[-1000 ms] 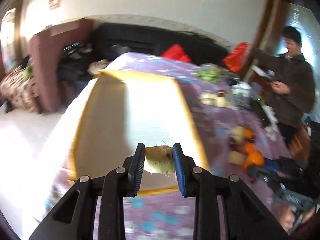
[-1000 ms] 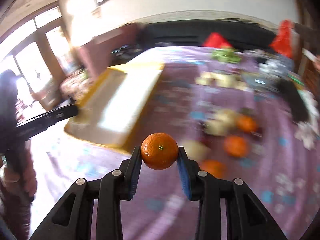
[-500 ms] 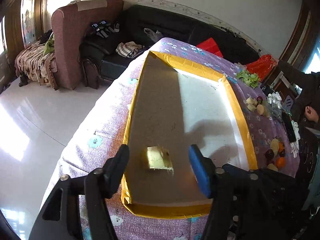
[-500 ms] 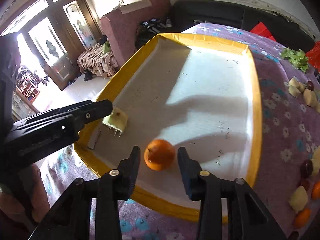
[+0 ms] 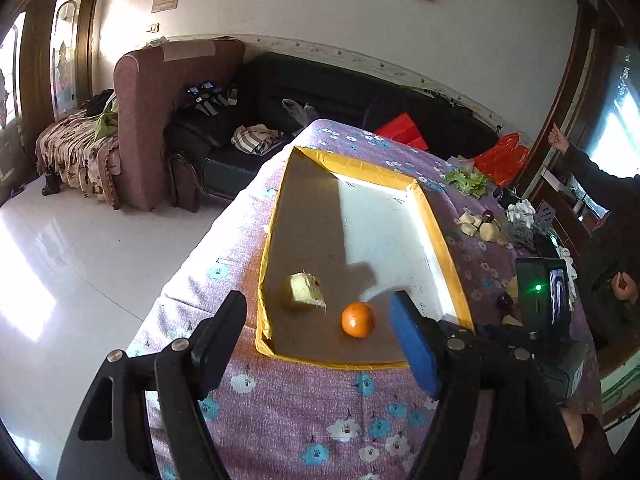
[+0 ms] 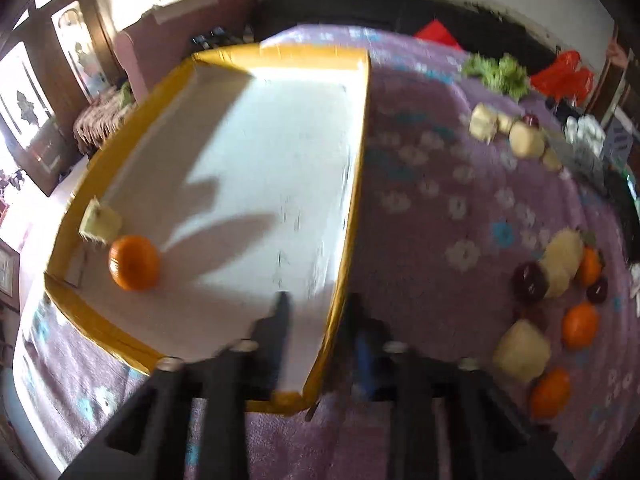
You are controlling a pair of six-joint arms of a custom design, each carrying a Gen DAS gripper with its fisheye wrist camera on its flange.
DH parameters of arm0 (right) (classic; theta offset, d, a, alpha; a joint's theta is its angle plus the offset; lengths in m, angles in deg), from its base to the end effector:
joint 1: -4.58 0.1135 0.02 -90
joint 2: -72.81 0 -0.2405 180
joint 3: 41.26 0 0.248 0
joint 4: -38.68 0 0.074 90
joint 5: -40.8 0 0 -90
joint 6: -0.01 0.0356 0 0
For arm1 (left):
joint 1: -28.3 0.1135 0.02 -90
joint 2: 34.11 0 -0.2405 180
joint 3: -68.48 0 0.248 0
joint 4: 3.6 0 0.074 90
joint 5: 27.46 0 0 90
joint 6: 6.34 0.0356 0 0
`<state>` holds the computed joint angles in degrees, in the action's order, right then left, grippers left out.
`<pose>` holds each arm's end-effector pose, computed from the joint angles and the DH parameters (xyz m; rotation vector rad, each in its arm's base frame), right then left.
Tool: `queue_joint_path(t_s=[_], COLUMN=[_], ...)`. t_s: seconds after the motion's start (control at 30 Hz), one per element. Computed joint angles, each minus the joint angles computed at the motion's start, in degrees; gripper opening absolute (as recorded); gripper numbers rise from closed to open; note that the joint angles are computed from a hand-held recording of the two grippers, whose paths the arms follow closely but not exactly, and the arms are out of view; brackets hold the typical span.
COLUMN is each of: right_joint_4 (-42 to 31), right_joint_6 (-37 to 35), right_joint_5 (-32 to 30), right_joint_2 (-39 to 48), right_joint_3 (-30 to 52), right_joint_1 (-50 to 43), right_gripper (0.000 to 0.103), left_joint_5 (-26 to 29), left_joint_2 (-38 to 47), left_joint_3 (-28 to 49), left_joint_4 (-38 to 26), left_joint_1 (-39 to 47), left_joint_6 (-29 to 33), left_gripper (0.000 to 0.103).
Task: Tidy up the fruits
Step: 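Carry both held items over the yellow tray and open both tools, then move the right tool back to the table and grasp a dark red plum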
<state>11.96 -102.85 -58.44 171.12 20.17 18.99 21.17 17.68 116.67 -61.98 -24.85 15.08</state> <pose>0.2907 0.0806 0.1049 -0.6798 2.5873 0.2246 0.1184 -0.1188 0.1980 -0.5203 2.2364 -0.0780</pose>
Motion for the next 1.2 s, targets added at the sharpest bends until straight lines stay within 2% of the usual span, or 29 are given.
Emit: queue_joint_path(t_s=[0.03, 0.17, 0.27, 0.37, 0.4, 0.43, 0.5, 0.53, 0.6, 0.67, 0.73, 0.8, 1.0, 1.1, 1.17, 1.2], right_joint_4=[1.69, -0.67, -0.61, -5.23, -7.64, -10.40, -13.74, -14.18, -14.42, -15.54, -16.53, -16.71, -19.34, -16.54, -12.41, -11.93], right_joint_6=[1.09, -0.26, -1.31, -6.75, -9.67, -13.21, -20.88, -25.11, -31.33, -33.95, -35.01, -36.18, -39.47, -40.40, -39.79, -39.57], right_joint_5=[-0.34, -0.79, -1.90, -8.36, -13.39, -18.21, -24.00, -25.95, -27.07, -25.63, -24.18, -24.14, -30.41, -27.94, -27.14, -26.81], right_joint_2=[-0.89, -4.46, -8.04, -11.48, -12.55, -14.79, -19.06, -19.75, -16.29, -8.60, -1.19, 3.04, 5.11, 4.51, 3.17, 2.64], right_joint_3=[-1.28, -3.97, -7.46, -7.84, -7.19, -7.29, -7.76, -7.52, -4.45, 0.97, 5.50, 7.15, 7.52, 4.62, 2.02, 1.28], right_joint_1=[-0.17, 0.06, -0.58, -5.61, -10.23, -15.66, -26.87, -32.83, -41.64, -46.84, -49.23, -50.08, -49.09, -46.86, -45.78, -45.15], right_gripper=[0.021, 0.019, 0.022, 0.026, 0.035, 0.049, 0.067, 0.069, 0.068, 0.067, 0.058, 0.057, 0.057, 0.056, 0.045, 0.032], left_joint_5=[-1.03, -3.52, -3.58, -2.96, -3.19, -3.40, -3.62, -3.34, -1.10, 1.43, 4.80, 8.45, 14.52, 17.24, 19.69, 20.68], left_joint_2=[0.20, 1.70, 4.59, 9.06, 11.14, 13.31, 17.59, 19.42, 24.96, 29.75, 35.17, 39.05, 47.73, 53.61, 58.75, 60.26], left_joint_3=[0.77, 3.16, 5.20, 7.93, 9.20, 10.50, 12.83, 13.86, 16.59, 18.72, 21.93, 24.21, 32.32, 37.73, 42.73, 44.01], left_joint_4=[-1.81, -4.80, -2.81, 0.04, 0.78, 1.52, 3.94, 5.06, 9.93, 14.33, 17.78, 21.39, 23.67, 23.66, 22.17, 21.98], left_joint_1=[-1.63, -5.36, -6.90, -8.77, -10.06, -10.92, -12.53, -12.92, -12.41, -11.71, -10.53, -9.35, -5.50, -3.18, -1.30, -0.80], left_joint_6=[-1.60, -4.38, -3.84, -3.16, -3.00, -2.63, -0.69, 0.36, 3.99, 6.65, 8.58, 10.66, 12.66, 14.79, 15.88, 16.08], left_gripper=[0.073, 0.073, 0.075, 0.078, 0.080, 0.083, 0.085, 0.085, 0.085, 0.085, 0.085, 0.084, 0.083, 0.083, 0.083, 0.083])
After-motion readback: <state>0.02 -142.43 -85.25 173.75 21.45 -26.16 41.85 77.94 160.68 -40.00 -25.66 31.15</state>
